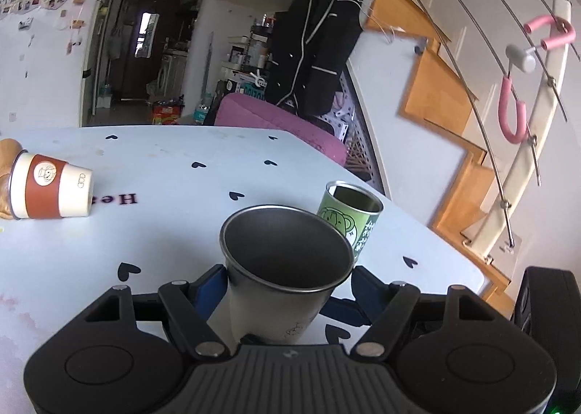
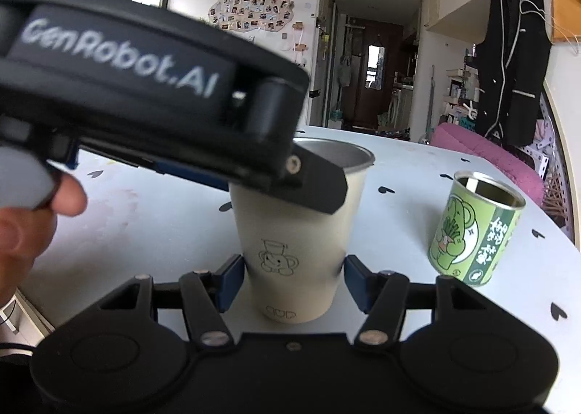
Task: Flip cup upright
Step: 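Rotate the cream cup upright and set it beside the green tin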
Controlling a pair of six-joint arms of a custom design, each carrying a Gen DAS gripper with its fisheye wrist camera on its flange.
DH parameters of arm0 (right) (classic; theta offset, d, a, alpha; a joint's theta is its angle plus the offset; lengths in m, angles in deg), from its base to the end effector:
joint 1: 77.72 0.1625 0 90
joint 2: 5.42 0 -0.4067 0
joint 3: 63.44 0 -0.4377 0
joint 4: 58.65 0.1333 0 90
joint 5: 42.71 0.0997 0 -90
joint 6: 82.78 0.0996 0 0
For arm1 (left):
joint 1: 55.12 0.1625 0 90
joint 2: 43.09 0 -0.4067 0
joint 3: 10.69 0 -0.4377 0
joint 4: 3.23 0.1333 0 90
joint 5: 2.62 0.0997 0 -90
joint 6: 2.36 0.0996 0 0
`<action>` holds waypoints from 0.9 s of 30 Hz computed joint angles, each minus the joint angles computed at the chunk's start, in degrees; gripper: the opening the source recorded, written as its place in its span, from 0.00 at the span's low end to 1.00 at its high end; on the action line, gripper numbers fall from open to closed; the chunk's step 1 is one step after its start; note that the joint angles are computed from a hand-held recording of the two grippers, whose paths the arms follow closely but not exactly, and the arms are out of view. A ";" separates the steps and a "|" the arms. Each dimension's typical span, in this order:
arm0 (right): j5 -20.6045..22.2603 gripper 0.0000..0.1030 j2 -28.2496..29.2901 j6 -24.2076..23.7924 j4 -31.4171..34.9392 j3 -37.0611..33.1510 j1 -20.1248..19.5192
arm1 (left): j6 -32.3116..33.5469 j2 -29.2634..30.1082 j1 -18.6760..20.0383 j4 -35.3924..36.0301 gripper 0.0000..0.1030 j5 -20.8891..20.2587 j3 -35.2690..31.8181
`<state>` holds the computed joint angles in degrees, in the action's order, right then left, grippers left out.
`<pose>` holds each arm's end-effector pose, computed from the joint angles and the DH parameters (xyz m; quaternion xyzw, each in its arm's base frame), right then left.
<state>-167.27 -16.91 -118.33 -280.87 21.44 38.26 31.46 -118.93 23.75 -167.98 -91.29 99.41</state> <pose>0.3518 -0.5466 -0.1331 0.3001 -0.7893 0.4457 0.2970 0.0169 -0.6166 0.2994 0.3549 0.8684 -0.3371 0.0787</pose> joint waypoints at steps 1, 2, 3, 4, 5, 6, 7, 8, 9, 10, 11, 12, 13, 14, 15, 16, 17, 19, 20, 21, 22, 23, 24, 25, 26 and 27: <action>0.08 0.59 0.06 0.06 -0.12 -0.03 -0.09 | 0.03 0.25 -0.16 -0.08 0.73 0.28 -0.15; 0.18 0.59 0.11 0.24 -0.18 -0.10 -0.20 | 0.02 0.67 -0.23 0.03 0.72 0.29 -0.60; 0.44 0.59 0.11 0.51 -0.13 -0.25 -0.41 | -0.05 1.17 -0.14 0.33 0.72 -0.16 -1.21; 0.69 0.59 0.07 0.76 0.07 -0.48 -0.65 | -0.54 1.82 -0.03 0.72 0.72 -0.62 -2.07; 0.79 0.59 0.09 1.23 0.23 -0.73 -0.83 | -0.95 2.22 0.04 1.11 0.72 -0.85 -2.67; 0.88 0.59 0.20 1.74 0.44 -1.26 -1.11 | -1.62 2.72 0.15 1.40 0.72 -1.21 -3.40; 0.69 0.59 0.40 1.84 0.60 -2.00 -1.35 | -2.05 3.02 0.15 1.54 0.72 -1.09 -3.96; 0.24 0.59 0.65 1.88 0.79 -2.82 -1.48 | -2.47 3.00 0.06 1.25 0.72 -0.78 -4.09; -0.24 0.59 0.79 2.28 1.25 -3.58 -1.62 | -2.98 2.86 0.18 0.66 0.72 -1.04 -4.16; -0.67 0.59 0.77 2.82 1.99 -4.21 -1.74 | -3.18 2.68 0.43 0.55 0.72 -1.75 -4.27; -1.12 0.59 0.77 3.22 2.61 -4.76 -1.81 | -3.58 2.37 0.64 0.49 0.72 -2.26 -4.29; -1.66 0.59 0.89 3.34 3.08 -5.46 -1.91 | -3.93 2.13 0.80 0.28 0.72 -2.45 -4.30; -2.09 0.59 1.05 3.26 3.36 -6.12 -2.02 | -4.07 1.94 0.91 -0.09 0.72 -2.48 -4.26; -2.35 0.59 1.12 3.19 3.69 -6.66 -2.16 | -4.15 1.75 1.01 -0.73 0.72 -2.36 -4.14; -2.57 0.59 1.11 3.36 4.30 -7.21 -2.33 | -4.26 1.70 1.04 -1.27 0.72 -2.10 -4.11; -2.86 0.59 1.11 3.50 4.87 -7.74 -2.44 | -4.37 1.66 1.11 -1.70 0.72 -1.92 -4.07; -3.26 0.59 1.24 3.51 5.32 -8.40 -2.53 | -4.50 1.62 1.22 -2.01 0.72 -1.80 -4.07; -4.31 0.59 1.78 3.66 5.83 -9.84 -2.63 | -4.64 1.63 1.38 -2.21 0.72 -1.43 -4.20; -4.82 0.59 1.96 3.97 6.21 -10.46 -2.70 | -4.54 1.60 1.46 -2.39 0.72 -1.27 -4.18; -5.42 0.58 2.15 4.51 6.70 -11.11 -2.82 | -4.37 1.60 1.54 -2.58 0.72 -1.15 -4.20; -5.93 0.57 2.32 4.85 7.16 -11.65 -2.96 | -4.27 1.59 1.64 -2.65 0.72 -1.13 -4.22; -6.41 0.57 2.53 5.12 7.54 -12.12 -3.11 | -4.16 1.59 1.76 -2.63 0.72 -1.20 -4.24; -6.75 0.55 2.67 5.56 7.98 -12.44 -3.34 | -4.04 1.58 1.89 -2.52 0.72 -1.31 -4.34; -6.99 0.53 2.49 6.59 9.08 -12.50 -3.51 | -4.00 1.57 1.92 -2.65 0.72 -1.26 -4.28; -6.91 0.53 2.29 7.75 9.78 -12.29 -3.73 | -3.92 1.61 1.92 -2.76 0.72 -1.15 -4.29; -6.84 0.51 2.10 8.77 9.95 -11.70 -3.69 | -3.78 1.66 1.92 -2.89 0.72 -0.98 -4.28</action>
